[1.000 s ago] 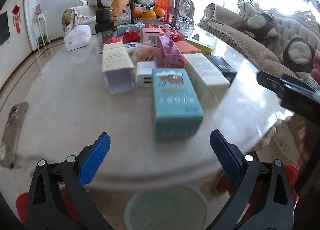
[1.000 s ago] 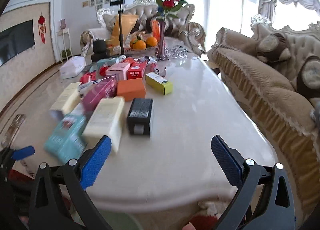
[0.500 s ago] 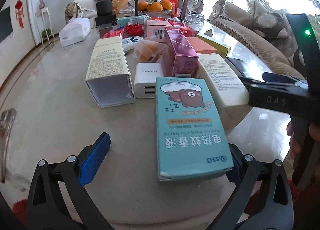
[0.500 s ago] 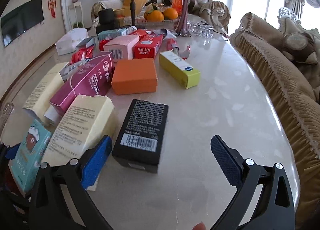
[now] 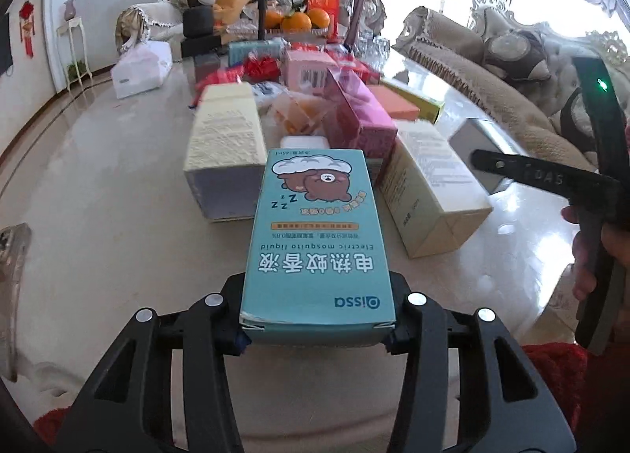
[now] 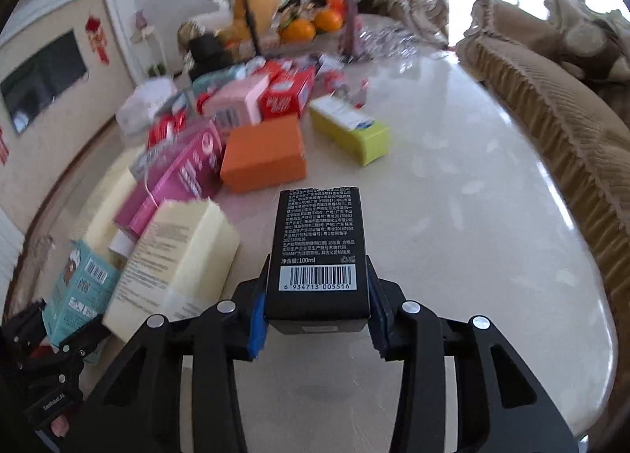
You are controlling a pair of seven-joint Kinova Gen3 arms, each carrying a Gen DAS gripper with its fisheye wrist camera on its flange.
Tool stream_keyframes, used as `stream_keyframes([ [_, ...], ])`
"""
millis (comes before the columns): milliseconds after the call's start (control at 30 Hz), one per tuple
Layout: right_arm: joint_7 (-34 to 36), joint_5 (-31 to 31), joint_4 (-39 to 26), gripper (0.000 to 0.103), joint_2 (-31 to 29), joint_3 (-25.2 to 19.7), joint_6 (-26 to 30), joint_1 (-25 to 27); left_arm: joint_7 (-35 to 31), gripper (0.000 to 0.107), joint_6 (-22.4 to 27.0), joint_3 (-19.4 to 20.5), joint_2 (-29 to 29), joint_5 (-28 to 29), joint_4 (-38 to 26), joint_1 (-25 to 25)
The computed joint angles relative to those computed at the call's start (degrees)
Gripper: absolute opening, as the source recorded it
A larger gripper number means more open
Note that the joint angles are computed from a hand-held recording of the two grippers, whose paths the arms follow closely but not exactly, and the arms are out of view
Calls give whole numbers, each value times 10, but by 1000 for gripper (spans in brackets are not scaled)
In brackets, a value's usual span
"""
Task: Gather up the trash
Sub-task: 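Carry both boxes over the wastebasket and open both tools to drop them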
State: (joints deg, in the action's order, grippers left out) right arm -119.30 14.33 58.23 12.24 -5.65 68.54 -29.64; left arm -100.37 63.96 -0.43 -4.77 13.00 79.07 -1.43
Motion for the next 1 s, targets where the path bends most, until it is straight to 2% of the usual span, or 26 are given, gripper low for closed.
stream_keyframes([
  [67,-19,17,24,39,-34,-1,-16,-8,-31,47,5,-3,-20,26,2,-23],
  [100,-24,23,34,39,-48,-5,-22,-9,-51,47,13,-18,-28,50,2,-25],
  [200,-48,25,84,39,-113,-33,-45,-4,-118,47,64,-96,-57,116,-4,6],
  [267,-44,4,117,39,-151,-51,-53,0,-165,47,100,-140,-77,131,0,34],
  [300,-42,-17,138,39,-172,-69,-53,9,-188,47,124,-162,-93,131,8,54],
  [367,-41,-63,170,39,-199,-78,-46,3,-214,47,170,-201,-114,128,24,90],
  [433,-58,-110,208,39,-217,-82,-38,-14,-226,47,217,-211,-131,117,57,94],
  [533,-100,-172,281,39,-209,-120,-33,-8,-240,47,263,-172,-131,97,127,38],
  [600,-121,-195,317,39,-187,-125,-38,-15,-242,47,254,-122,-120,81,177,-12],
  [667,-137,-197,337,39,-158,-134,-35,-22,-246,47,237,-87,-109,69,210,-40],
  [767,-132,-204,350,39,-115,-124,-41,-40,-232,47,207,-61,-80,51,242,-39],
  [867,-144,-170,338,40,-80,-116,-33,-63,-217,47,170,-37,-66,32,260,-38],
  [933,-154,-152,332,40,-70,-112,-32,-78,-206,50,161,-38,-57,37,267,-35],
  [1000,-163,-135,328,43,-61,-108,-33,-90,-181,79,143,-26,-60,22,275,-34],
])
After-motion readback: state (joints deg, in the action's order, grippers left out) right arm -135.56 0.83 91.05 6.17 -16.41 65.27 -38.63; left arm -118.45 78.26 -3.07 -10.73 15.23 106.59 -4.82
